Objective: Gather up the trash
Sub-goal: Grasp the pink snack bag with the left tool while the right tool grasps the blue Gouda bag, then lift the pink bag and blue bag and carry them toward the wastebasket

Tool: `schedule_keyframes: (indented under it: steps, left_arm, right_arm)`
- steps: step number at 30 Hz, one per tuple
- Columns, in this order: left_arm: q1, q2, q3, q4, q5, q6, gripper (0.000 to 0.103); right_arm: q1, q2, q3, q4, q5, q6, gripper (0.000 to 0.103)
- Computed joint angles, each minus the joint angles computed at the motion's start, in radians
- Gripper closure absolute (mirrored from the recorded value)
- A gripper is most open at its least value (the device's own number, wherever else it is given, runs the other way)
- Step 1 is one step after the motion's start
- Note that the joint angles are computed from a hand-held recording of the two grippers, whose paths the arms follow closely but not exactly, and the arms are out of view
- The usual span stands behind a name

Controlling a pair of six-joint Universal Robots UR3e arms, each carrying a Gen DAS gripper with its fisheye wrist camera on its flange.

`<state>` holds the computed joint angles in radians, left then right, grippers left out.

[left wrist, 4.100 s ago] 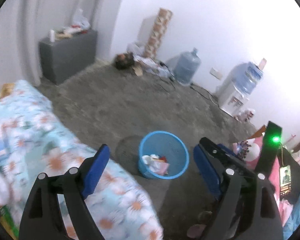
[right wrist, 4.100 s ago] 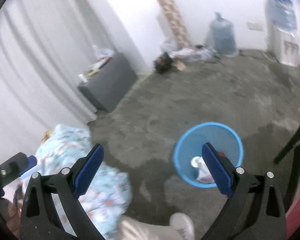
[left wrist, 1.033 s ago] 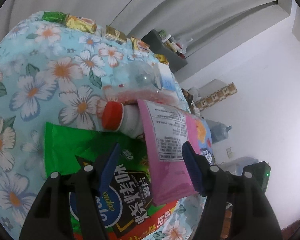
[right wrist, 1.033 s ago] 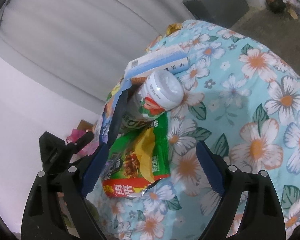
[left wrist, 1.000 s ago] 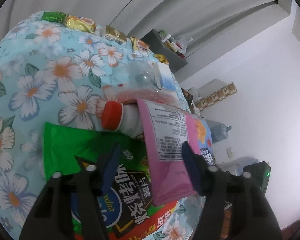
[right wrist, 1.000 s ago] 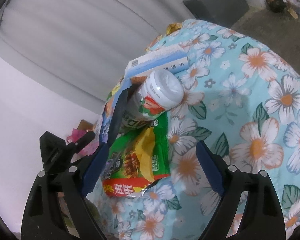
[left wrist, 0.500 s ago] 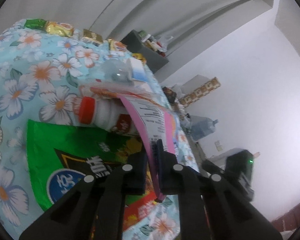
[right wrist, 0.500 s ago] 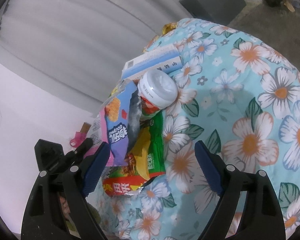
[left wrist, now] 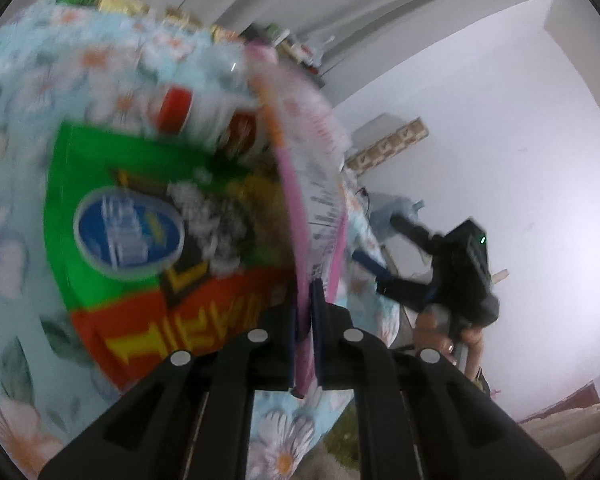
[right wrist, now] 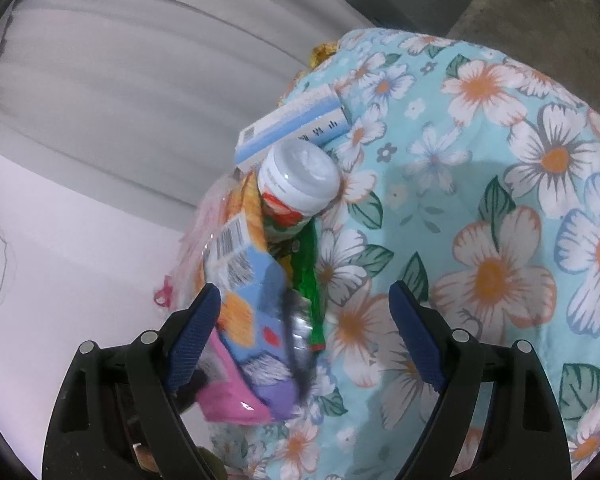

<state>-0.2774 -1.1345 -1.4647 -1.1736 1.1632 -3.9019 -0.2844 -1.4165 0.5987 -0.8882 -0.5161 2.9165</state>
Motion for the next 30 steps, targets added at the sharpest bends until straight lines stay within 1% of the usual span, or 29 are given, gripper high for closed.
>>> schedule_keyframes:
  steps: [2,3,6,8,11,14,16,17,20,22,23,25,28,30]
  left_arm:
    - [-0.053,-0.009,-0.011,0.017,0.05,-0.024,0.097]
    - [-0.06,-0.01,-0.015,0.025,0.058,-0.027,0.097]
    - [-0.062,-0.02,-0.006,0.04,0.044,-0.035,0.095]
    - [-0.064,-0.035,0.012,0.027,0.045,-0.033,0.087]
    - [-0.055,-0.06,0.051,-0.002,0.051,-0.018,0.082]
    - [-0.093,-0.083,0.074,0.004,0.112,-0.034,0.083]
    - [-0.137,-0.121,0.119,-0.015,0.18,-0.025,0.084]
    - [-0.156,-0.13,0.126,-0.016,0.204,-0.025,0.087]
    - [-0.212,-0.177,0.184,-0.043,0.265,0.004,0.09]
    - [-0.238,-0.201,0.218,-0.061,0.298,0.018,0.091]
    - [-0.253,-0.214,0.236,-0.072,0.315,0.021,0.092]
    - [-0.261,-0.228,0.26,-0.088,0.325,0.025,0.093]
    - [-0.273,-0.223,0.273,-0.108,0.323,0.025,0.096]
    - [-0.295,-0.239,0.294,-0.12,0.339,0.022,0.096]
  right_arm:
    - [0.024,-0.001,0.003,-0.029,-0.024,0.012,0.025]
    - [0.052,-0.002,0.01,-0.074,-0.056,0.03,0.027]
    - [0.15,-0.009,0.048,-0.224,-0.186,0.083,0.034]
    - [0.206,-0.011,0.076,-0.308,-0.258,0.111,0.036]
    - [0.237,-0.001,0.06,-0.338,-0.293,0.116,0.039]
    - [0.221,0.006,0.033,-0.298,-0.275,0.105,0.04]
    - [0.197,0.012,0.002,-0.276,-0.259,0.108,0.04]
    - [0.178,0.014,-0.018,-0.254,-0.245,0.1,0.039]
    - [0.123,0.032,-0.057,-0.245,-0.151,0.108,0.039]
    - [0.096,0.07,-0.119,-0.201,-0.068,0.11,0.039]
    - [0.091,0.085,-0.138,-0.189,-0.045,0.112,0.039]
    - [0.099,0.118,-0.154,-0.227,-0.007,0.168,0.039]
    - [0.107,0.164,-0.181,-0.276,0.016,0.232,0.039]
    - [0.115,0.208,-0.229,-0.27,0.03,0.256,0.039]
